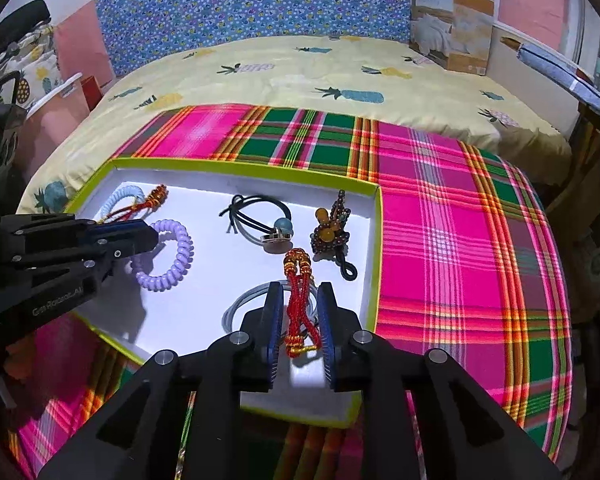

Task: Organize jewelry
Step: 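Lower both items into the box and open both tools, then move both open tools back toward the keyring and hair clip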

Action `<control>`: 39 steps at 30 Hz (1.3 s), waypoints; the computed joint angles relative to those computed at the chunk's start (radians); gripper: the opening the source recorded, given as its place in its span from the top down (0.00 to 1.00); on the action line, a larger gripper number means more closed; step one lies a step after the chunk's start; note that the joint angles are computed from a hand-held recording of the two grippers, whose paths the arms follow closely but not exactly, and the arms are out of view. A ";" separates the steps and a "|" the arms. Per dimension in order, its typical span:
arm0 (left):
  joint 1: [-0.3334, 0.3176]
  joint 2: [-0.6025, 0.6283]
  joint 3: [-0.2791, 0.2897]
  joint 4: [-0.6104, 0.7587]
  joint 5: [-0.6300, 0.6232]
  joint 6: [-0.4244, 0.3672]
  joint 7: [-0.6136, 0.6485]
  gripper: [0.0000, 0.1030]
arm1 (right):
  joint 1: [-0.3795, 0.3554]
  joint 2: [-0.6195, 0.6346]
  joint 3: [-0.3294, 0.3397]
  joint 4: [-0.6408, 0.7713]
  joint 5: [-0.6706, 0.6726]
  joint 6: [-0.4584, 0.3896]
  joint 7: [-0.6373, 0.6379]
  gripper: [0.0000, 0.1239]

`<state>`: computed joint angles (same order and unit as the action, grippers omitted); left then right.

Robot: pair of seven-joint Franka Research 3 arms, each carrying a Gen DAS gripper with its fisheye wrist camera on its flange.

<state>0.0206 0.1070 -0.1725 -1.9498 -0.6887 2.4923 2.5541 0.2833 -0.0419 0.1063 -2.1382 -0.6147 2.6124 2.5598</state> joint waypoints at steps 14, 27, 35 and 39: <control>-0.020 -0.186 0.083 -0.148 -0.144 -0.053 0.162 0.90 | -0.029 -0.193 0.111 -0.137 -0.085 -0.003 0.181 0.85; -0.058 -0.375 0.204 -0.321 -0.189 -0.127 0.271 0.90 | -0.045 -0.319 0.231 -0.220 -0.078 -0.023 0.269 0.81; -0.069 -0.462 0.255 -0.402 -0.186 -0.149 0.307 0.81 | -0.039 -0.365 0.277 -0.259 -0.048 -0.031 0.307 0.75; -0.071 -0.486 0.274 -0.424 -0.180 -0.160 0.309 0.81 | -0.034 -0.379 0.293 -0.271 -0.031 -0.043 0.308 0.75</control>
<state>-0.0501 -0.3787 0.1019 -2.3738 -0.8684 2.3318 2.8631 0.2490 -0.4212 0.3990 -2.4090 -0.6457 2.5695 2.8682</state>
